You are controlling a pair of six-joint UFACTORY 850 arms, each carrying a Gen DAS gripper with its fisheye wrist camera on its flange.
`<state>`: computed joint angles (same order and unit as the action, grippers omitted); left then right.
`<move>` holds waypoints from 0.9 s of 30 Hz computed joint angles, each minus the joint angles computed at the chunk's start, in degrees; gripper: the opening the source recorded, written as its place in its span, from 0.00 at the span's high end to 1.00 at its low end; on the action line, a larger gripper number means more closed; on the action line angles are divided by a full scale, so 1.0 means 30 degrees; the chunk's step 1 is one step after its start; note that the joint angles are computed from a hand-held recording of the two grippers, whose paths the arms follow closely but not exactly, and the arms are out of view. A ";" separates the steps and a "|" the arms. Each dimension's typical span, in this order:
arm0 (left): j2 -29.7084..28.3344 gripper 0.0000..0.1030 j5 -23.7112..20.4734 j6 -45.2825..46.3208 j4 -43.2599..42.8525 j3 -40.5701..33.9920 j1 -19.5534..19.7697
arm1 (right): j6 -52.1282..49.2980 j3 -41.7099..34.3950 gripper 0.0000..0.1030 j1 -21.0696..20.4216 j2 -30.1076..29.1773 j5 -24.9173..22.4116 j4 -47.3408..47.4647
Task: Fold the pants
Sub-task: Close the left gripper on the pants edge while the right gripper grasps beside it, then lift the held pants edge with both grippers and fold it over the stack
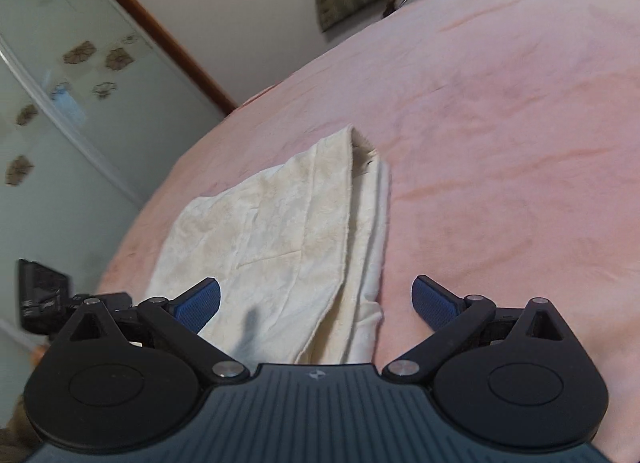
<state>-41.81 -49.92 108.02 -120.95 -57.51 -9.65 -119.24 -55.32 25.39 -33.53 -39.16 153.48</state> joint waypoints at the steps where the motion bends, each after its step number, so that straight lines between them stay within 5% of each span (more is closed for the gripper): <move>1: -0.0398 0.01 -0.0566 -0.0678 0.0606 -0.0413 0.0184 | 0.1062 -0.0273 0.00 -0.0341 -0.0280 -0.0611 -0.1610; 3: -0.0973 0.01 -0.1328 -0.1571 0.1137 -0.1035 0.0359 | 0.3073 -0.1126 0.00 -0.0941 -0.1068 -0.2130 -0.4956; 8: -0.1725 0.03 -0.2119 -0.2294 0.1547 -0.2042 0.0331 | 0.4793 -0.3102 0.00 -0.1365 -0.2439 -0.2846 -0.7404; 11: -0.1734 0.09 -0.1571 -0.1630 0.0716 -0.2148 -0.0154 | 0.4878 -0.4028 0.20 -0.1276 -0.3017 -0.2537 -0.7400; 13: -0.1409 0.36 -0.0318 -0.0807 -0.0033 -0.1951 -0.0521 | 0.4790 -0.4352 0.59 -0.1202 -0.3154 -0.1497 -0.7174; 16: -0.1137 0.67 0.1167 0.0456 -0.1091 -0.1709 -0.0763 | 0.4751 -0.4261 0.64 -0.1147 -0.3138 -0.1285 -0.6944; 21: -0.0430 0.84 0.0340 0.2392 -0.2395 -0.0740 -0.0689 | 0.2453 -0.3191 0.75 -0.0531 -0.1966 -0.0995 -0.4778; 27: 0.1365 0.86 0.0210 0.5790 -0.4449 0.0489 -0.0450 | 0.1019 -0.3628 0.77 -0.0026 -0.1200 -0.0830 -0.3998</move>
<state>-37.72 -49.29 125.39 -134.30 -56.04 -10.99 -116.18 -66.21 25.31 -37.13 -41.65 141.49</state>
